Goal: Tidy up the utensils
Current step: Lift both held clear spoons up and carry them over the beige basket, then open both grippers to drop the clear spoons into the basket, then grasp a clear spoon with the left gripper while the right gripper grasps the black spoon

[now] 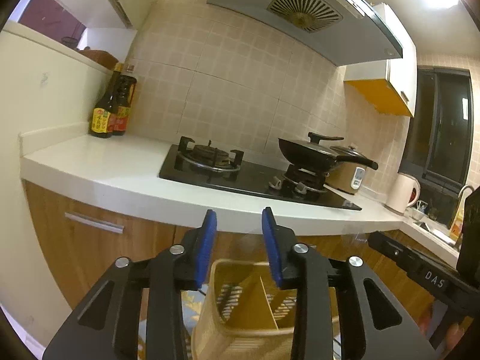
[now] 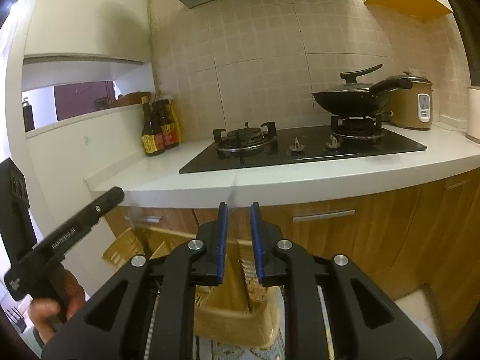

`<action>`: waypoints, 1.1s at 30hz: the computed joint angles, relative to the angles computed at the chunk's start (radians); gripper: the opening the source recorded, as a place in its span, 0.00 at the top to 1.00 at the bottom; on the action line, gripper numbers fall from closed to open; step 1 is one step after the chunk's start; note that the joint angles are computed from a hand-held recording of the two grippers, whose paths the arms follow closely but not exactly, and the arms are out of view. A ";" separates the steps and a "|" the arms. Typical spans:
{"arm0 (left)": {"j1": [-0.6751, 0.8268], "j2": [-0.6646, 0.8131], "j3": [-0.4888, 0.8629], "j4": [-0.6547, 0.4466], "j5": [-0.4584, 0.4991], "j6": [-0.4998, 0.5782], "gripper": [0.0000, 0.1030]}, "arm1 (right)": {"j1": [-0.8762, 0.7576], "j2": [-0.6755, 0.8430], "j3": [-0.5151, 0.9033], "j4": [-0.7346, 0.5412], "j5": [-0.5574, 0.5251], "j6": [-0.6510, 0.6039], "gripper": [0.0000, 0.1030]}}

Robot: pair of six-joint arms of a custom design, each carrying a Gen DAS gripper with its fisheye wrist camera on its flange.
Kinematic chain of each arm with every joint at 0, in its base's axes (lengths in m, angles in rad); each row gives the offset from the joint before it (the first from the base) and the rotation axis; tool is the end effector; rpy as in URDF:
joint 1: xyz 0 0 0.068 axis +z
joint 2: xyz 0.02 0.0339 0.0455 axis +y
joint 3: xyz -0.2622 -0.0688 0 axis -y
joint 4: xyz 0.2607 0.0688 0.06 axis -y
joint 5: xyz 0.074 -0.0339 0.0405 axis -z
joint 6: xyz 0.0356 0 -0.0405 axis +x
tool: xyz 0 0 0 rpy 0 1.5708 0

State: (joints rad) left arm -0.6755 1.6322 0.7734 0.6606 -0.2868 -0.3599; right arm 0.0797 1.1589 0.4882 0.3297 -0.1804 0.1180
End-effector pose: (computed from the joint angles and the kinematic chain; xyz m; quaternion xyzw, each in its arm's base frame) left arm 0.2856 -0.2159 0.1957 0.0309 0.7704 -0.2143 0.5997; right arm 0.2580 0.0270 0.2023 -0.0364 0.8144 0.1299 0.5645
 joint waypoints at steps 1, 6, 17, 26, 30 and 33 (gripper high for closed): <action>-0.002 -0.027 -0.020 -0.007 0.006 -0.008 0.69 | -0.004 -0.024 -0.009 -0.021 -0.006 0.001 0.85; -0.034 -0.160 -0.100 -0.073 -0.007 -0.032 0.58 | -0.033 -0.193 -0.048 -0.177 -0.056 -0.002 0.61; -0.057 -0.308 -0.067 -0.576 0.229 -0.202 0.39 | -0.038 -0.450 0.044 -0.771 -0.008 -0.095 0.44; -0.155 -0.073 0.044 -0.816 0.305 -0.177 0.39 | -0.118 -0.372 0.057 -0.989 0.027 -0.151 0.31; -0.179 0.004 0.070 -0.855 0.298 -0.145 0.46 | -0.146 -0.372 0.035 -1.020 0.044 -0.187 0.31; -0.185 0.070 0.098 -0.881 0.285 -0.131 0.58 | -0.166 -0.348 0.027 -1.026 0.033 -0.205 0.31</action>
State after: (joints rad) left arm -0.8606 1.7024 0.8715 -0.2205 -0.0020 -0.4911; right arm -0.0865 0.8105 0.5155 -0.6964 -0.1471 -0.0866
